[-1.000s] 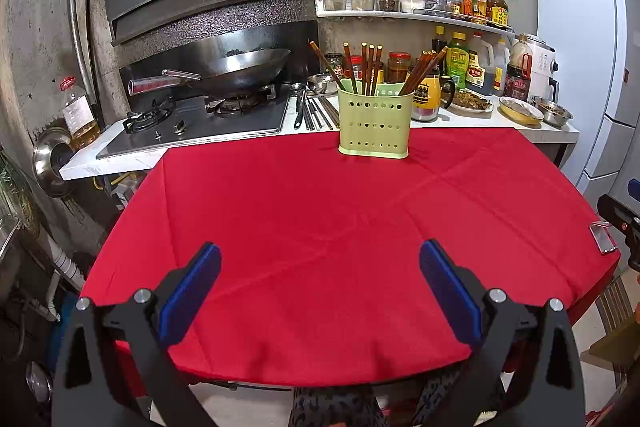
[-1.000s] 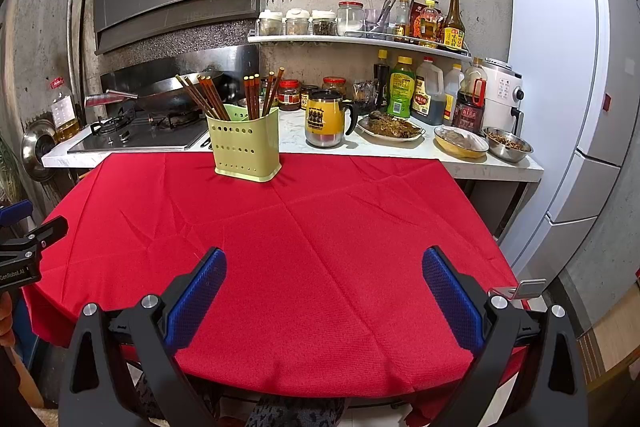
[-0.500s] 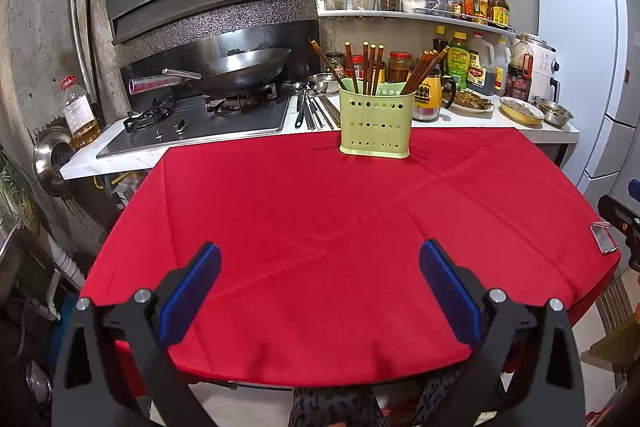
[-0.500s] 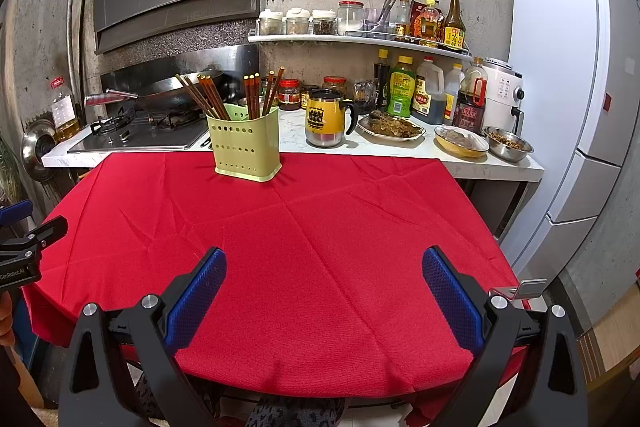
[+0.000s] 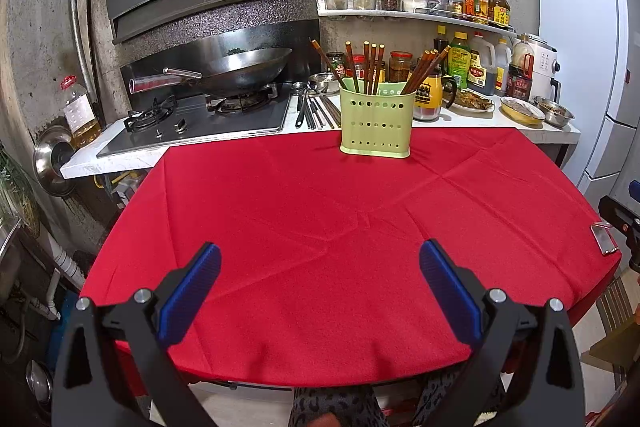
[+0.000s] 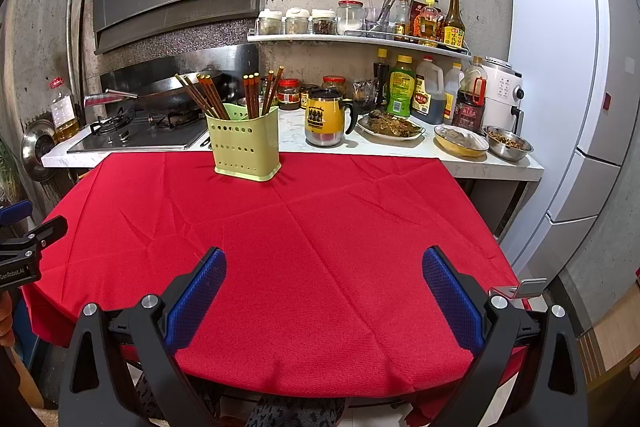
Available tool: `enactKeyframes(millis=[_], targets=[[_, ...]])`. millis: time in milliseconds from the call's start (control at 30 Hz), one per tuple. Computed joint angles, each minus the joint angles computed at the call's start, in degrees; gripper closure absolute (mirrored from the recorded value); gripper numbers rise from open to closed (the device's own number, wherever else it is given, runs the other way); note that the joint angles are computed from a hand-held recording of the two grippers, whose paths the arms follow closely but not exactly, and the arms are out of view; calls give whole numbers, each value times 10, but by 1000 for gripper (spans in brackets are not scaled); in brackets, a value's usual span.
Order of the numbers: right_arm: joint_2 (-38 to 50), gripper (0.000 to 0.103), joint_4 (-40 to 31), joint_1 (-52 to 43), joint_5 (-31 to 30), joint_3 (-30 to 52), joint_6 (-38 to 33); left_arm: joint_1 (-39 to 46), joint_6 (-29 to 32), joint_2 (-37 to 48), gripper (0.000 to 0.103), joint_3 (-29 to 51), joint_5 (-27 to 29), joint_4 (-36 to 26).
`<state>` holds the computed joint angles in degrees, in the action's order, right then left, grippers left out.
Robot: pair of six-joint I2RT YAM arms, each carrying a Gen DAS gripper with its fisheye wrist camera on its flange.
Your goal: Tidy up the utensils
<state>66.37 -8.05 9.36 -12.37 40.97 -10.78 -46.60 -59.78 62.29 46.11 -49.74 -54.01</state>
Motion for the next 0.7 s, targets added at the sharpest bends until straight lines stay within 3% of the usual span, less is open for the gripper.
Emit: enactKeyframes(millis=[533,700], targets=[[31,6,14,-1,4,-1,-1,5,31,-12,6,-19,-9,31],[36,6,15,1,5,2,0,36,47,-13,6,-24,21,46]])
